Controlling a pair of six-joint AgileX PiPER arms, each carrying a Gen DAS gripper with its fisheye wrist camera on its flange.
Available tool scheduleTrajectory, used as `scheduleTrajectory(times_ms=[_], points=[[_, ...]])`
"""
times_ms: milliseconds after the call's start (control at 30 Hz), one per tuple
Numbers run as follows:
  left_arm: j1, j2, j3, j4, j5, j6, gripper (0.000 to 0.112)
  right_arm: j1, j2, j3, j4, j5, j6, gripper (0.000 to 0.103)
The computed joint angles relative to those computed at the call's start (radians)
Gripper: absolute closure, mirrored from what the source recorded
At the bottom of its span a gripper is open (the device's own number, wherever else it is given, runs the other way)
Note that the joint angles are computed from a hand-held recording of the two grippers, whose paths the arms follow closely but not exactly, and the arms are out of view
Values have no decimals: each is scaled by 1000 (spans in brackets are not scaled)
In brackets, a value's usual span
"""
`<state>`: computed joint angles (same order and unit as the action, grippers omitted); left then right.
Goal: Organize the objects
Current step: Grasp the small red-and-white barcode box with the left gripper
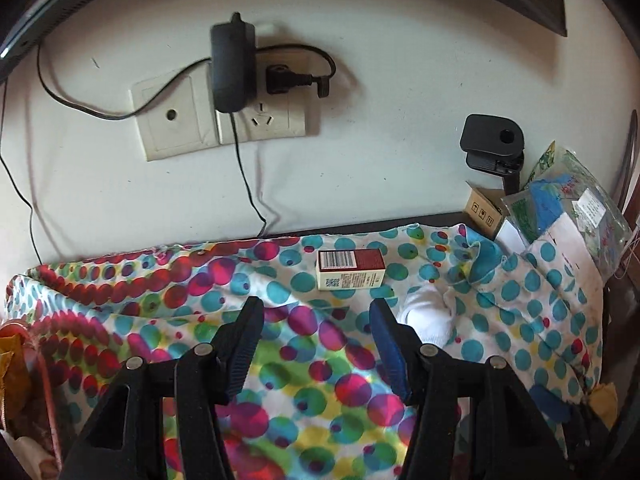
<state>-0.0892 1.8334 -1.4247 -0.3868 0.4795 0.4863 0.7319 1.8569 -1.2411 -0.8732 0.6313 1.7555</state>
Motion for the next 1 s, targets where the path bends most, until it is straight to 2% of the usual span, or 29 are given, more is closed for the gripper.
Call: scheduleTrajectory(times_ms=[133,200,400,467,600,700,733,800,900,967,1000], points=[[-43,139,-167,77,64,-118,56,-1,-12,25,-24,-20,33,5],[-67,187,-221,119,72,-155,56,0,-15,28,-24,-19,33,5],[-140,321,-401,269,157,-279,56,1,-31,54,-51,-37,72,5],[-157,339,-419,333,138,-326,56,2,-32,56,-49,-34,69,4],[-147,365,-457,310,147,-300,56,3,-39,68,-55,-37,77,4],[-156,383,-480,385,141,-338,56,2,-45,77,-63,-44,86,4],[-151,385,-480,383,132,-337,56,2,-47,82,-69,-48,95,4],[-124,374,-451,293,100,-264,56,5,-45,79,-69,-44,98,4],[-109,353,-375,282,10,-181,56,6,-45,78,-61,-36,85,4],[-87,362,-378,198,11,-82,37,4,-49,87,-73,-45,101,4],[-73,380,-410,163,47,-64,35,4,-52,91,-76,-47,105,4]])
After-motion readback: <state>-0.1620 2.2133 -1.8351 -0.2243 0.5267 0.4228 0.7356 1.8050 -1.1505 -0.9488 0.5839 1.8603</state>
